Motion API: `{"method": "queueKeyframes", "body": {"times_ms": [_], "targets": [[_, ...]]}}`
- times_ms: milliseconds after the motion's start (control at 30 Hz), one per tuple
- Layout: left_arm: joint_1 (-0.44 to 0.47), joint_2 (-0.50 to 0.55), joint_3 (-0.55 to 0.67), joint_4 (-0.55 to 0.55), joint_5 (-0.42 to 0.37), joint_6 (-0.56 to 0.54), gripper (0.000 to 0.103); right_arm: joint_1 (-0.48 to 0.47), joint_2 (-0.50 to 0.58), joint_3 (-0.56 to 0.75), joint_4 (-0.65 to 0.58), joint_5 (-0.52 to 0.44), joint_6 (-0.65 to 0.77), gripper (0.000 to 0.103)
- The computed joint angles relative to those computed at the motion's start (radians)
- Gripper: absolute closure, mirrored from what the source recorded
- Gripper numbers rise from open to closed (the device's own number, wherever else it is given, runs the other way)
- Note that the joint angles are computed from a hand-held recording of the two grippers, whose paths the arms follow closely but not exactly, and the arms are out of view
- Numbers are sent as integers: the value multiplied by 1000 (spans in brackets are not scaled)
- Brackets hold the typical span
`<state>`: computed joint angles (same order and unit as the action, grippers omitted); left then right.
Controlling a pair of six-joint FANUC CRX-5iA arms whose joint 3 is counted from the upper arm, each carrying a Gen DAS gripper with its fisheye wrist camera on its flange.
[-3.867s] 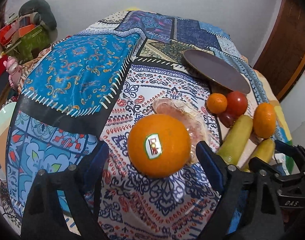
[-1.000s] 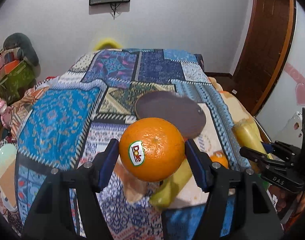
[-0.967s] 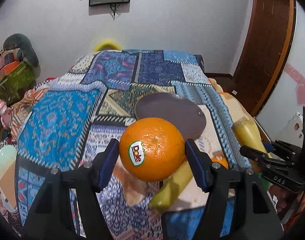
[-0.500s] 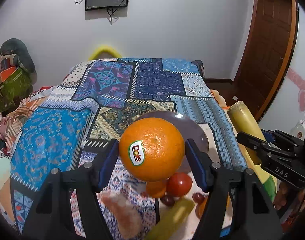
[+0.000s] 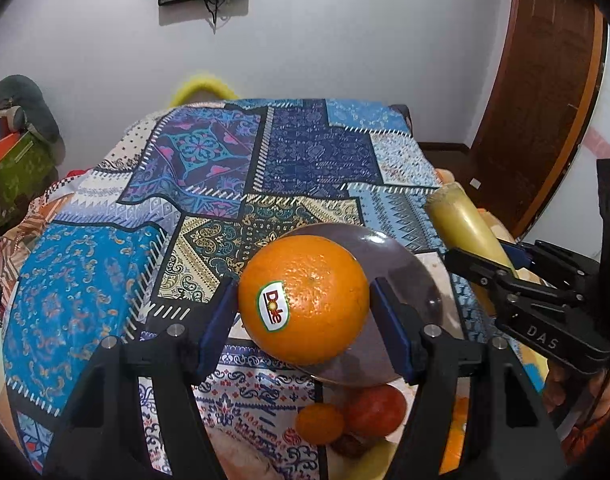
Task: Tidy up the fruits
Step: 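Carry the orange and corn cob onto the purple plate and open both tools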
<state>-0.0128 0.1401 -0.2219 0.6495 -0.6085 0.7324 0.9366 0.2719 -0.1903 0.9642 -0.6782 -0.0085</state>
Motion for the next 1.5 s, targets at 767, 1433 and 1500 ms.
{"method": "queueKeyframes", "body": {"times_ms": [767,1433,1500], "targets": [[-39,187,218,-253,-124,171,36,-50,166,231,-393,-38,408,68],[-6,126,176,-204,-160,159,33,-20,124,205,-386,-71,392,57],[0,99,155,-196,-151,148,33,-10,103,183,-360,-72,357,57]]}}
